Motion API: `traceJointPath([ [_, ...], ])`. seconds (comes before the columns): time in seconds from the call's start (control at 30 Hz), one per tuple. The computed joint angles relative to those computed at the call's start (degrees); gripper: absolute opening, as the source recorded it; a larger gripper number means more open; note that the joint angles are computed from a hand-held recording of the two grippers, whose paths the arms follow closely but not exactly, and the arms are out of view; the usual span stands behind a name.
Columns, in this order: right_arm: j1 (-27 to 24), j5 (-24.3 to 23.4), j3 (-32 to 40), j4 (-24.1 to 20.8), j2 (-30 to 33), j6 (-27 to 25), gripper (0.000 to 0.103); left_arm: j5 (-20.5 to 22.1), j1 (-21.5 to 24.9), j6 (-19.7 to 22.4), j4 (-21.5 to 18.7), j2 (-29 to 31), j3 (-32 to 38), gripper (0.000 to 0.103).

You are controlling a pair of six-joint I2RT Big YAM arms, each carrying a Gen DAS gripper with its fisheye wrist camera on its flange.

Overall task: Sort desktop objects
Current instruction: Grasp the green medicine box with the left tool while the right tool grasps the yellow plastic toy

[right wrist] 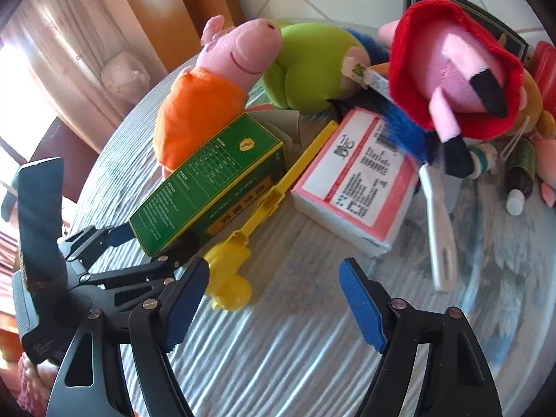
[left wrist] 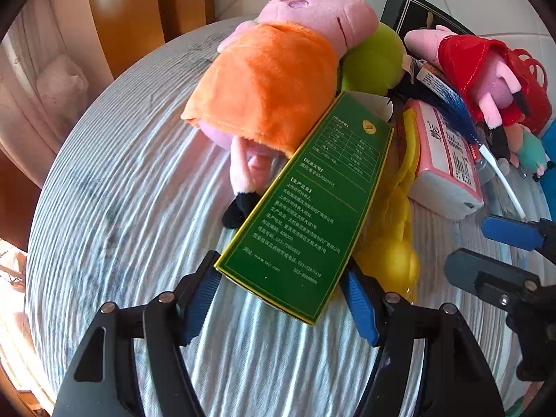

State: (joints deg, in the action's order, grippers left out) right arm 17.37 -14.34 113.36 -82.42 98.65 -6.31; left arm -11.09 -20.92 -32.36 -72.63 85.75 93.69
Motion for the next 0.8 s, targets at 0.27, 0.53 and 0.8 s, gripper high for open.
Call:
traceJointPath([
  [0.27, 3.0, -2.6, -0.6, -0.9, 2.7, -0.7, 0.079, 0.3, 1.1, -4.2, -2.1, -5.4, -5.4, 0.056],
  [0.53, 4.0, 4.2, -3.6, 0.6, 2.7, -2.9, 0.056, -0.1, 1.1, -5.3, -3.7, -6.5, -4.6, 0.056],
  [0.8, -0.5, 6.3, -4.0, -0.4, 1.9, -3.8, 0.056, -4.6, 1.2, 3.2, -6.3, -3.2, 4.5, 0.075],
])
